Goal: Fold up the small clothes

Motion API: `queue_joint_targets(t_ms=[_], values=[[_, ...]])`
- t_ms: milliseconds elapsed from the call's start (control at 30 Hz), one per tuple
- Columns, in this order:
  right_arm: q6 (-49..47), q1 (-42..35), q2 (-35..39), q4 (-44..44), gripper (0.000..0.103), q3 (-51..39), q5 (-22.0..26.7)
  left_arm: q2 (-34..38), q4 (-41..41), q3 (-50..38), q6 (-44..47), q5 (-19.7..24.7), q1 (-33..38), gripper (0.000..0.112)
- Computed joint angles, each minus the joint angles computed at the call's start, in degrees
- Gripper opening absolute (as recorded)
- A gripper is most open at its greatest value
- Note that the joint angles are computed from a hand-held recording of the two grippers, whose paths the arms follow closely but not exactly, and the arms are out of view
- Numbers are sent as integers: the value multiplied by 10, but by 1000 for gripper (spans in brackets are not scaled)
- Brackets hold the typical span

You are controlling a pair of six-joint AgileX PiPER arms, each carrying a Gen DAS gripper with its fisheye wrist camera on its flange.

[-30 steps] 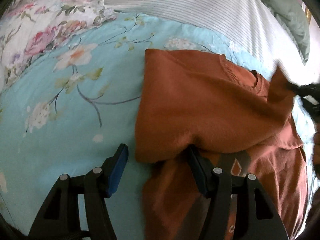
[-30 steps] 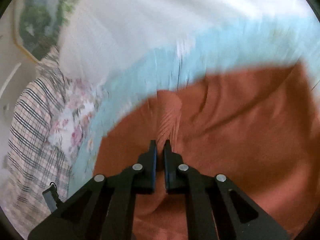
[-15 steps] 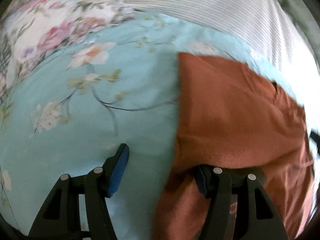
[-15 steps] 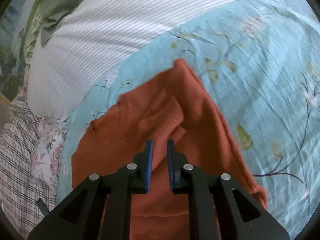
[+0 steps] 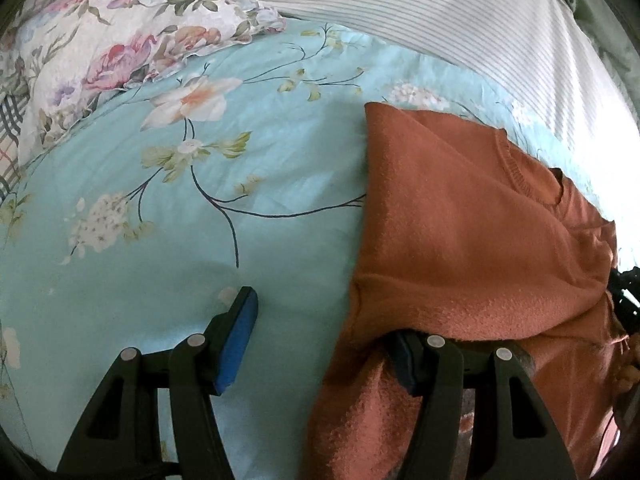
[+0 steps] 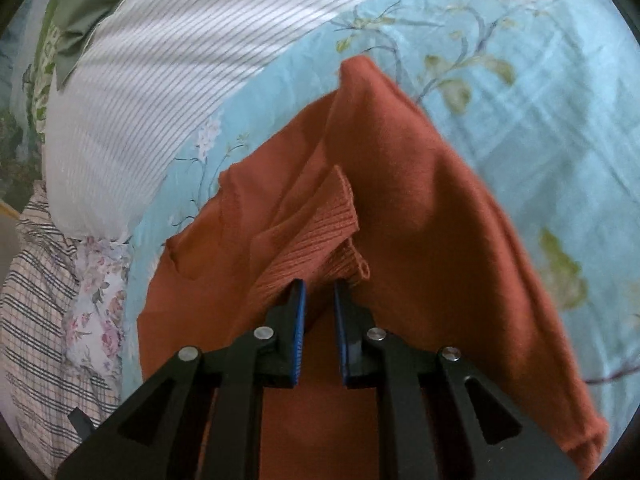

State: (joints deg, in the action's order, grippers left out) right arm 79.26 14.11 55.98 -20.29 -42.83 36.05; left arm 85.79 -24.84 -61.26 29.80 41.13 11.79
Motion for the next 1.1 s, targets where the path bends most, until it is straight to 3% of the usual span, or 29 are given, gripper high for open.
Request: queue_joint_targets(t_ms=[67, 167, 233, 267, 467, 600, 733, 800, 867, 900, 967, 1033, 1100], values=[[68, 49, -9, -73, 0, -14, 32, 0, -11, -2, 11, 8, 8, 62], [214, 202, -49, -235, 0, -46, 168, 2, -19, -3, 18, 12, 13, 62], [237, 259, -73, -260, 1, -63, 238, -1, -11, 1, 8, 5, 6, 61], [224, 254, -79, -239, 1, -69, 242, -2, -10, 3, 7, 4, 5, 61], [63, 81, -48, -40, 2, -41, 128, -4, -7, 1, 4, 12, 2, 61], [19, 24, -13, 13, 2, -26, 88, 3, -14, -7, 14, 23, 9, 61], [0, -15, -48, 56, 3, 16, 20, 6, -22, -9, 19, 26, 13, 61], [-35, -35, -65, 98, 17, 26, 3, 5, -16, -7, 10, 23, 8, 61], [-8, -30, -95, 88, 63, 58, -53, 5, -10, -8, 4, 21, 4, 61], [39, -20, -132, 61, 71, 83, -87, 4, -10, -8, 4, 21, 4, 61], [134, 16, -177, -34, 103, 88, -87, 7, -14, -10, 6, 24, 6, 62], [139, 73, -131, -110, 103, 43, 5, 9, -9, -14, -1, 27, 4, 62], [109, 89, -73, -94, 99, -6, 71, 7, -13, -15, 4, 32, 7, 62]])
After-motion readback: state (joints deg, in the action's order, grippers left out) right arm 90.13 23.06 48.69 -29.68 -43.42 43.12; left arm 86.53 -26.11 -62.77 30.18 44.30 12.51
